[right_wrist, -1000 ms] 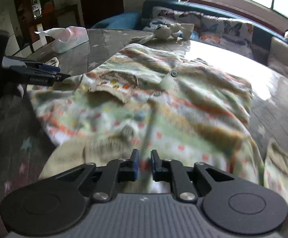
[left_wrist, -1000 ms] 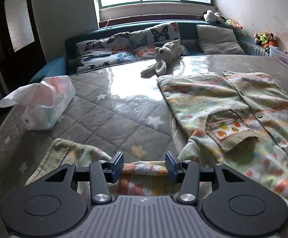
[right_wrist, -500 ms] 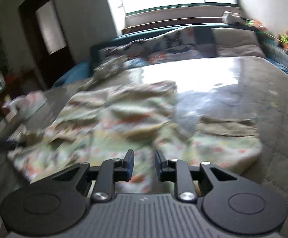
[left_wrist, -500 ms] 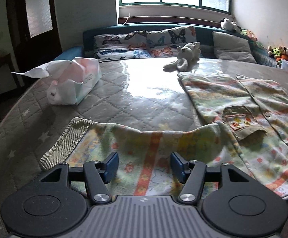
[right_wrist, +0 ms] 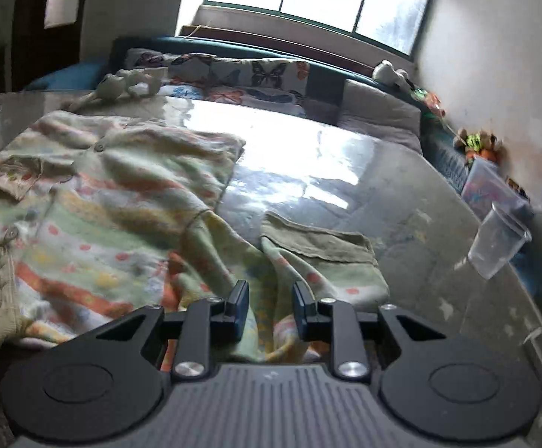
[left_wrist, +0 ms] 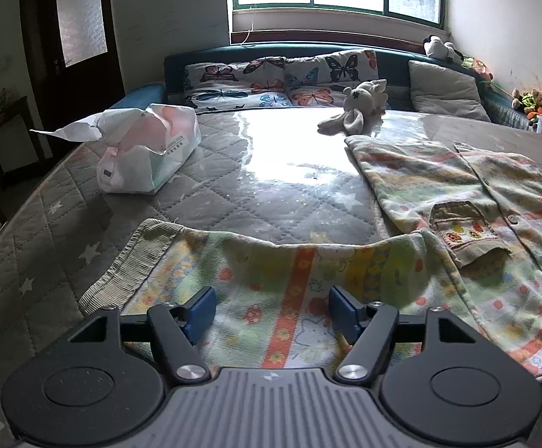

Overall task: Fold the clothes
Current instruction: 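Open both grippers and release the garment onto the mattress, then smooth the garment hem with the right gripper while the left gripper holds still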

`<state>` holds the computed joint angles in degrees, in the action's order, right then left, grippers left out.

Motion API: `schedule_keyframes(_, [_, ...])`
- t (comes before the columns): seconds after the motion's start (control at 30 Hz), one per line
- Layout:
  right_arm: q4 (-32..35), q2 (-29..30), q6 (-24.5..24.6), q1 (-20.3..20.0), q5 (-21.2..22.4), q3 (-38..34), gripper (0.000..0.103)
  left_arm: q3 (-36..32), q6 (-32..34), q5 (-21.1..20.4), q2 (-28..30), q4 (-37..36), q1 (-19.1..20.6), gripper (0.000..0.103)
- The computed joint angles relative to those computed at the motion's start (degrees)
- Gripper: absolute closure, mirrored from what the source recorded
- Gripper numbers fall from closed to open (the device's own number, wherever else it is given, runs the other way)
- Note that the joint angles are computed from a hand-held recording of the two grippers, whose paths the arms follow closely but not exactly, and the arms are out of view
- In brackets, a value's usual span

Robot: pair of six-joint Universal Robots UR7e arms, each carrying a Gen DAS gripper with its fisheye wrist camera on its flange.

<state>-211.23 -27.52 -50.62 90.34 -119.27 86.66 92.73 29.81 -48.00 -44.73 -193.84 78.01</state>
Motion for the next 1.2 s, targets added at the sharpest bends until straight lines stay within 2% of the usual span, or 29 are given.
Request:
schedule_keyframes(0.07, [-1.6,-0.4,0.6,-0.3,1.8,0.5,0.079,-0.1,0.0,0.0,0.0,0.0,0.0,0.031])
schedule_keyframes(0.13, [-4.6,0.3,-1.0,-0.2,1.8,-0.4,0.079,-0.1,-0.1,0.1,0.1,0.0,0.0,0.030])
schedule_keyframes(0.27, [-0.3,0.3,-1.7,-0.3,1.2,-1.8,0.079,-0.1,-0.2,0.1,0.1,-0.1,0.0,0.030])
schedule_keyframes(0.4, [0.5,1.5,-2.3,-0.1,0.3,-3.3,0.079,-0.1,-0.2,0.2,0.1,-0.3,0.0,0.029])
schedule_keyframes(0.47, [-0.2,2.4,-2.2,-0.2,-1.0,-4.7,0.091,-0.1,-0.3,0.2,0.1,-0.2,0.0,0.028])
schedule_keyframes(0.5, [-0.3,2.3,-1.5,-0.4,-1.0,-4.7,0.100,-0.1,-0.3,0.3,0.1,-0.2,0.0,0.028])
schedule_keyframes(0.57, [-2.0,1.7,0.7,-0.9,-0.6,-4.1,0.100,-0.2,-0.4,0.3,0.1,-0.1,0.1,0.027])
schedule_keyframes(0.7, [-9.8,0.7,3.8,-1.9,-1.2,-3.0,0.100,-0.2,-0.4,0.1,0.1,-0.2,0.2,0.026])
schedule_keyframes(0.87, [-9.1,-2.7,13.6,-4.1,-4.2,-0.9,0.098,-0.1,-0.4,0.1,0.1,-0.4,0.2,0.026])
schedule_keyframes(0.97, [-11.0,-2.5,14.6,-4.5,-8.7,-1.7,0.095,-0.2,-0.4,0.2,0.1,-0.3,0.2,0.026])
schedule_keyframes(1.03, [-13.1,-2.5,13.5,-4.6,-9.6,-1.6,0.095,-0.2,-0.5,0.4,0.1,-0.2,0.1,0.025])
schedule_keyframes(1.1, [-14.0,-3.0,12.9,-4.6,-8.2,-0.8,0.093,-0.3,-0.5,0.5,0.2,-0.2,0.1,0.025])
schedule_keyframes(1.2, [-7.9,-5.9,16.6,-5.0,-2.5,2.3,0.091,-0.3,-0.5,0.6,0.3,-0.3,0.1,0.025])
